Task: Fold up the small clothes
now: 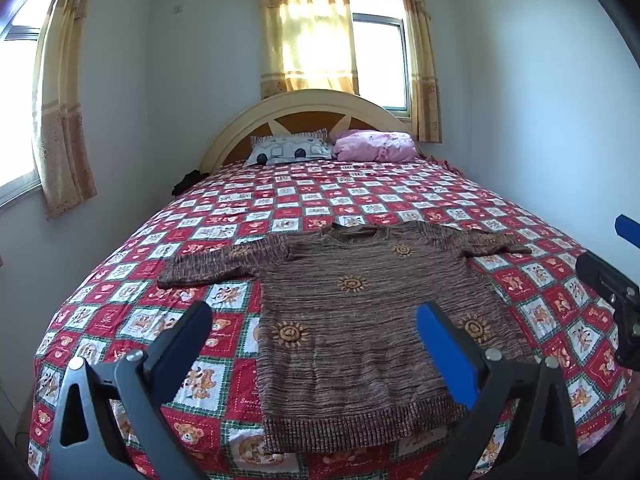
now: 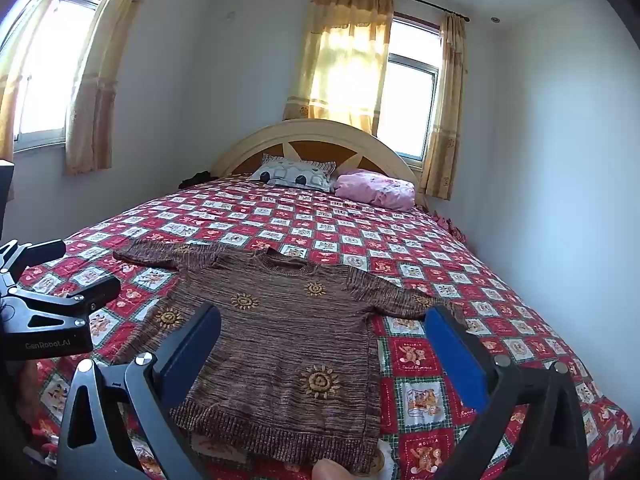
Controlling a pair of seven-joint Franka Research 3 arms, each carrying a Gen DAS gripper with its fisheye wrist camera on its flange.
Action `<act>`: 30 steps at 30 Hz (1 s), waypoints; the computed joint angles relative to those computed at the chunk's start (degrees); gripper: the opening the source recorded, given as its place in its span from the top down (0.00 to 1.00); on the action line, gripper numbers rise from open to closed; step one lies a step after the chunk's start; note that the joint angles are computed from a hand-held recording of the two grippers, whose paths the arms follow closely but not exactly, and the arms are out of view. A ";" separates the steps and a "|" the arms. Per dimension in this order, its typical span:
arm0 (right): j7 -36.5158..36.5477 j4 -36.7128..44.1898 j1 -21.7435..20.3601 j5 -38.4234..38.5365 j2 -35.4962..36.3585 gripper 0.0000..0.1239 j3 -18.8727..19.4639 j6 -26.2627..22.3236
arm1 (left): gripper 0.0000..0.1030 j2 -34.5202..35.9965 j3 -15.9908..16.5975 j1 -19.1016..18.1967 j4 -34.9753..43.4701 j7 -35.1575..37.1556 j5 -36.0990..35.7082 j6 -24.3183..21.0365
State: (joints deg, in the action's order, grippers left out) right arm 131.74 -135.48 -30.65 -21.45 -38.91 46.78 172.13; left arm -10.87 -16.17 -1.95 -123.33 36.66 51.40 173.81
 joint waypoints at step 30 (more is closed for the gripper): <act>2.22 0.14 1.01 -3.41 2.17 0.18 -0.95 -2.21 | 0.00 -0.14 -0.34 2.23 0.76 -8.96 6.88 1.12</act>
